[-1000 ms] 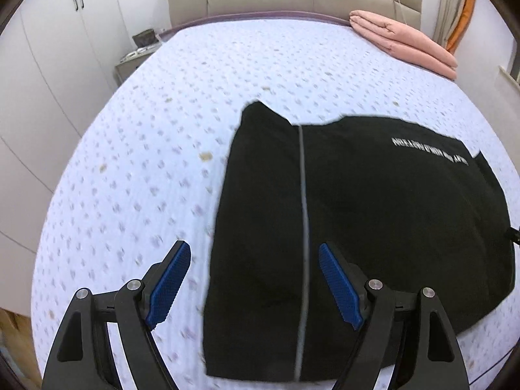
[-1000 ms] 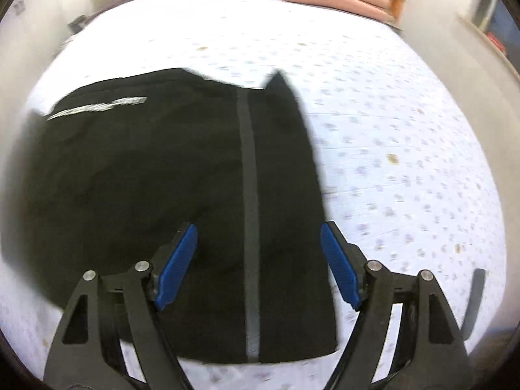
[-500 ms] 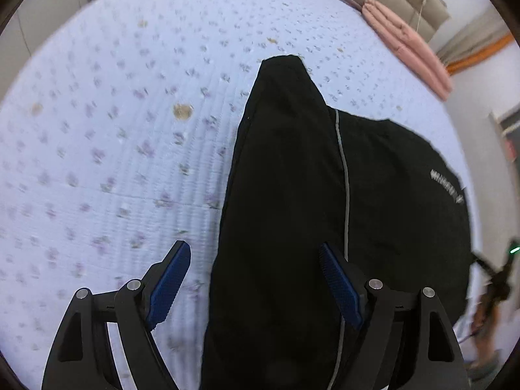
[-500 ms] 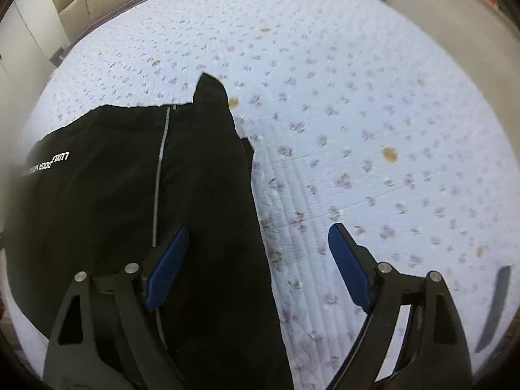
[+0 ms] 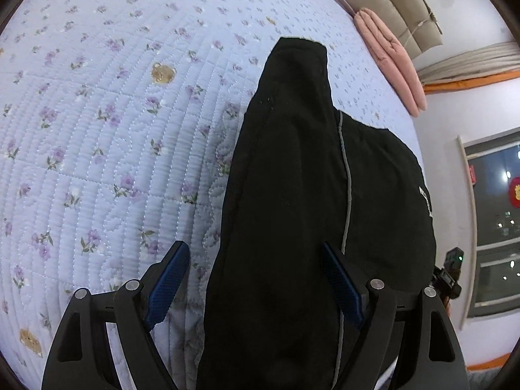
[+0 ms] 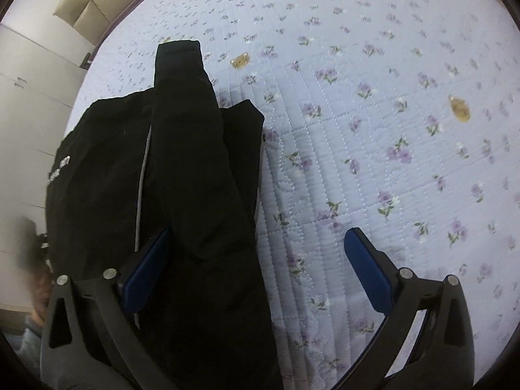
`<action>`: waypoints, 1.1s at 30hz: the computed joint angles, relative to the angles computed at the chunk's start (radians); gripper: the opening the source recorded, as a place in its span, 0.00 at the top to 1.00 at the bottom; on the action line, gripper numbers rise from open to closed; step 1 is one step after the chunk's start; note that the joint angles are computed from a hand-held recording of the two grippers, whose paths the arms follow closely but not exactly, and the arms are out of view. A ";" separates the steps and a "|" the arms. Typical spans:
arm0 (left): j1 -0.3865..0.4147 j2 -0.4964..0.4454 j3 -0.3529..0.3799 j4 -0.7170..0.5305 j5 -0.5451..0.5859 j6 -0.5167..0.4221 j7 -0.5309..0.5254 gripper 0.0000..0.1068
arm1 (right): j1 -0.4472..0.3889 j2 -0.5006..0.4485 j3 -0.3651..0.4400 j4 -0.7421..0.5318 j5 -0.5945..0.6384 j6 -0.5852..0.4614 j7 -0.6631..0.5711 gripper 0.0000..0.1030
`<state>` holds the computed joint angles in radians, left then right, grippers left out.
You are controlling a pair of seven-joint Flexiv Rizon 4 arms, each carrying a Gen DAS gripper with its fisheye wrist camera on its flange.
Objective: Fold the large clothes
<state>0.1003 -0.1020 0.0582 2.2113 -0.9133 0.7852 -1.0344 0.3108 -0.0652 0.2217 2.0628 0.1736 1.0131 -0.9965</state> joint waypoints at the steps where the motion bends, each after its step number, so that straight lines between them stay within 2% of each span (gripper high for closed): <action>1: 0.008 0.007 0.007 0.004 -0.002 -0.023 0.012 0.21 | -0.003 0.013 0.007 -0.004 0.042 -0.005 -0.024 0.00; 3: 0.024 0.006 0.015 0.001 -0.014 -0.068 0.044 0.21 | -0.016 0.036 0.016 -0.024 0.210 -0.012 -0.131 0.00; 4: 0.030 0.002 0.018 0.000 -0.017 -0.088 0.058 0.21 | -0.016 0.037 0.013 -0.029 0.242 -0.019 -0.155 0.00; 10: 0.038 -0.011 0.011 0.022 -0.121 -0.122 0.108 0.21 | -0.012 0.016 0.009 -0.035 0.319 0.007 -0.212 0.00; 12: 0.036 -0.003 0.012 0.030 -0.131 -0.125 0.106 0.21 | -0.007 0.016 0.011 -0.036 0.304 0.013 -0.219 0.01; 13: 0.034 -0.001 0.012 0.031 -0.134 -0.128 0.111 0.21 | -0.008 0.017 0.014 -0.039 0.320 0.013 -0.240 0.07; 14: 0.034 0.002 0.011 0.035 -0.146 -0.141 0.119 0.22 | -0.012 0.016 0.015 -0.050 0.369 0.010 -0.279 0.19; 16: 0.033 0.006 0.010 0.044 -0.182 -0.186 0.131 0.25 | -0.048 0.006 0.023 -0.090 0.580 -0.023 -0.437 0.38; 17: 0.031 0.002 0.008 0.045 -0.191 -0.203 0.135 0.26 | -0.046 0.003 0.013 -0.096 0.638 -0.024 -0.475 0.38; 19: 0.019 -0.001 0.004 0.046 -0.173 -0.184 0.132 0.26 | -0.054 -0.017 0.011 -0.110 0.692 -0.028 -0.522 0.38; 20: 0.011 0.003 0.001 0.050 -0.174 -0.168 0.131 0.27 | -0.070 -0.027 0.008 -0.125 0.761 -0.046 -0.564 0.38; 22: -0.006 0.018 -0.002 0.066 -0.184 -0.129 0.128 0.35 | -0.093 -0.040 0.006 -0.144 0.852 -0.072 -0.619 0.38; 24: -0.022 0.045 -0.002 0.088 -0.195 -0.091 0.134 0.47 | -0.089 -0.042 0.009 -0.147 0.832 -0.071 -0.615 0.39; 26: -0.046 0.087 -0.003 0.114 -0.226 -0.040 0.144 0.61 | -0.081 -0.034 0.020 -0.146 0.828 -0.048 -0.630 0.58; 29: -0.071 0.156 0.011 0.155 -0.287 -0.013 0.182 0.69 | -0.062 0.000 0.030 -0.123 0.819 0.012 -0.613 0.71; 33: -0.107 0.269 0.031 0.196 -0.345 -0.017 0.231 0.73 | -0.023 0.072 0.044 -0.080 0.790 0.104 -0.572 0.78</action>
<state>-0.0067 0.1668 0.0891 2.4077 -1.2584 0.7683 -0.8032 0.2873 0.0067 0.2660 1.9825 0.9639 1.1166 -1.5685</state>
